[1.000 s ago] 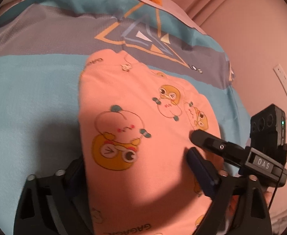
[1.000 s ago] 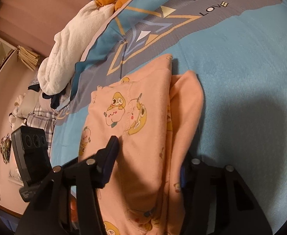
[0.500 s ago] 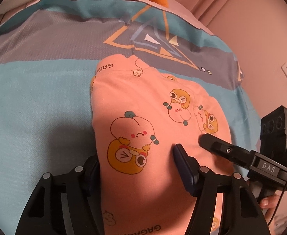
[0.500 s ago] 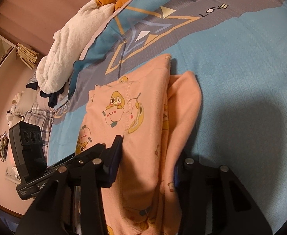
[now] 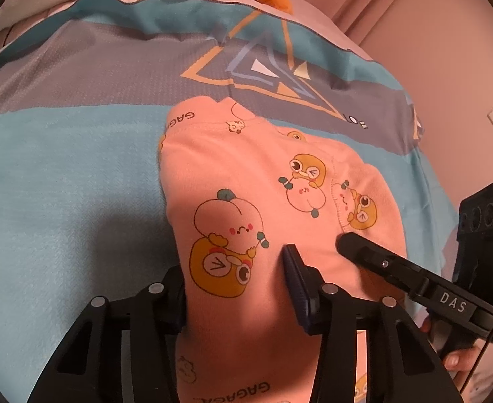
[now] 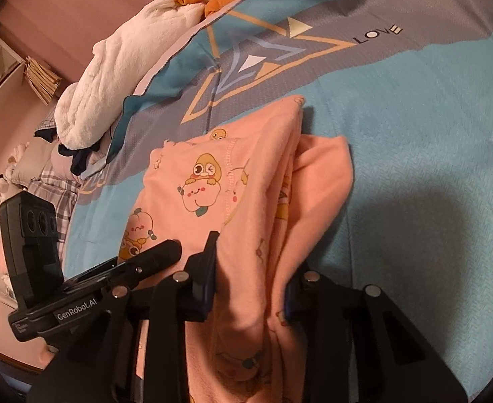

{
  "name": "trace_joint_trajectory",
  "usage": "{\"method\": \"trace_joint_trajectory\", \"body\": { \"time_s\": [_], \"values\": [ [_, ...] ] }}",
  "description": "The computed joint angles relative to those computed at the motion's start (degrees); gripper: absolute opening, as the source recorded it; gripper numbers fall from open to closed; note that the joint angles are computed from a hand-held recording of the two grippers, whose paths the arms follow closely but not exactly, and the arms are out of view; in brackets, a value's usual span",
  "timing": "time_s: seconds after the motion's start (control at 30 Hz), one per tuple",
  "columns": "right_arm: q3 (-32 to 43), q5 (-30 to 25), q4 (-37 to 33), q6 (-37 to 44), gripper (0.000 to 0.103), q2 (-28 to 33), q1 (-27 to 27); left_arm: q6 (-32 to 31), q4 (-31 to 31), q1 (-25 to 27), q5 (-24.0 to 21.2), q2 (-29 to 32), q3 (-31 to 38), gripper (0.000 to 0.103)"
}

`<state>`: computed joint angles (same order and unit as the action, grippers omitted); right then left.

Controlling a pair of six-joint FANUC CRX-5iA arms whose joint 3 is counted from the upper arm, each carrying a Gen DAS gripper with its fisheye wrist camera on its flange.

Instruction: Fold small clothes

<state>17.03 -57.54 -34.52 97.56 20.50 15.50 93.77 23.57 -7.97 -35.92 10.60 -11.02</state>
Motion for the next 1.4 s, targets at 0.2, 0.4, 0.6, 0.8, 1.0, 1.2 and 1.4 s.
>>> {"method": "trace_joint_trajectory", "body": {
  "time_s": [0.2,0.4,0.6,0.8,1.0,1.2,1.4],
  "values": [
    [-1.35,1.97,2.12,-0.16,0.027,-0.98,1.22,1.47,-1.72,-0.22,-0.41,0.04,0.73,0.042],
    [-2.79,3.7,4.58,-0.53,0.025,-2.15,2.54,3.32,-3.83,-0.53,-0.86,0.0,1.61,0.038],
    [-3.98,5.1,5.84,-0.45,0.024,-3.38,3.46,5.77,-6.94,-1.02,-1.85,-0.01,2.97,0.032],
    [-5.83,6.61,6.01,0.35,0.023,-5.45,4.1,6.35,-7.29,-1.18,-1.45,-0.59,2.6,0.028],
    [-8.62,7.89,4.8,1.43,0.023,-8.79,4.37,7.77,-8.44,-1.85,-1.57,-2.38,1.72,0.027],
    [-12.88,8.44,4.45,1.7,0.023,-13.36,4.86,10.38,-9.71,-3.09,-1.52,-5.44,-0.63,0.027],
    [-18.14,8.6,3.91,2.22,0.023,-19.33,5.34,13.83,-12.17,-4.98,-2.02,-9.95,-3.37,0.027]
  ]
}}
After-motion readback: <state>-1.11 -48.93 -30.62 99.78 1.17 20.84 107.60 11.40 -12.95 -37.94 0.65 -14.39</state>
